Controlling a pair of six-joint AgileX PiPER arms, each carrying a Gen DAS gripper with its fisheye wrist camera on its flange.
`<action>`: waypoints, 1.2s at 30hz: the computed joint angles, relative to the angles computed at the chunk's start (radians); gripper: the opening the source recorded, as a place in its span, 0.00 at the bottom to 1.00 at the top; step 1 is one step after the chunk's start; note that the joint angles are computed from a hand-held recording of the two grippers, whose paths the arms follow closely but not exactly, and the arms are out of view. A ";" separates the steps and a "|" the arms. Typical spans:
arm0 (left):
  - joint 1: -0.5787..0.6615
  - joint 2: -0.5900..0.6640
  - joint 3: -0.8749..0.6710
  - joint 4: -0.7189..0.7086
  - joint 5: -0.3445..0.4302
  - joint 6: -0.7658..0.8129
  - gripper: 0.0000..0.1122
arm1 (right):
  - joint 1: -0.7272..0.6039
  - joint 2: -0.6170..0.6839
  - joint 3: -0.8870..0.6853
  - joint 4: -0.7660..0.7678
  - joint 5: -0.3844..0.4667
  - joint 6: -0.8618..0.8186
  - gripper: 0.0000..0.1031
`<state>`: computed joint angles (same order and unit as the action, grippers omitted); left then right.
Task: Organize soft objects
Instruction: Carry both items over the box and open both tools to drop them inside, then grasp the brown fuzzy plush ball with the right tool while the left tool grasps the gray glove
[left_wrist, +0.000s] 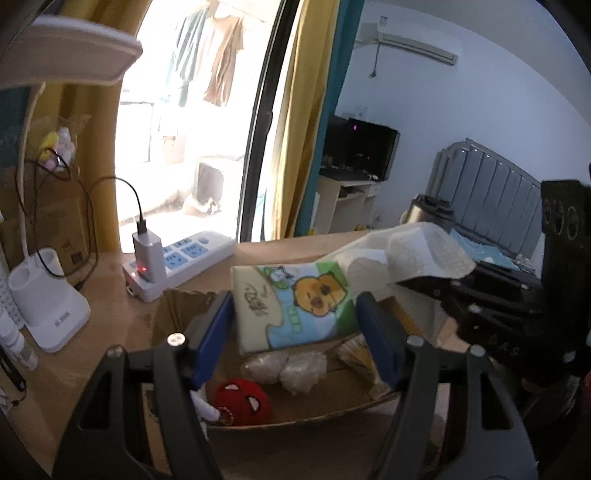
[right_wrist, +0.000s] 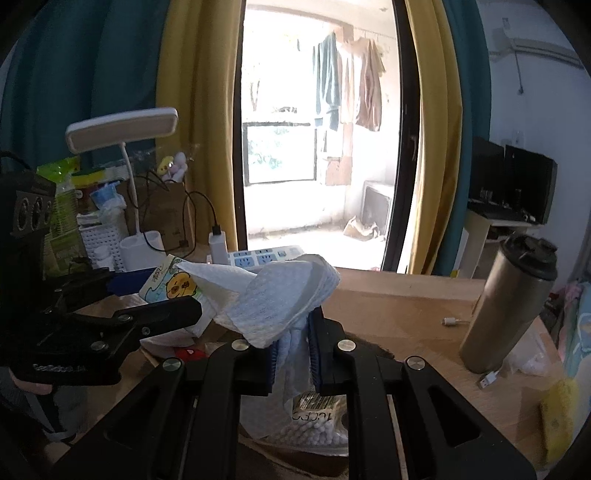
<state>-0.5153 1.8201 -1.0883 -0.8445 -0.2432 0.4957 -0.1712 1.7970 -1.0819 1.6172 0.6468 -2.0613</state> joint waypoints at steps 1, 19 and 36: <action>0.004 0.010 -0.012 -0.012 0.014 0.017 0.62 | 0.011 0.013 -0.013 -0.013 -0.012 0.021 0.15; 0.029 0.060 -0.036 -0.215 0.018 0.148 0.71 | 0.080 0.164 -0.141 -0.231 -0.037 0.272 0.36; 0.049 -0.136 0.154 -0.064 -0.045 -0.027 0.72 | 0.102 0.080 -0.019 -0.216 -0.126 0.201 0.52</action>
<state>-0.4659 1.6844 -0.9342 -0.9082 -0.2884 0.4687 -0.0691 1.8769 -1.1006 1.4011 0.5206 -1.8606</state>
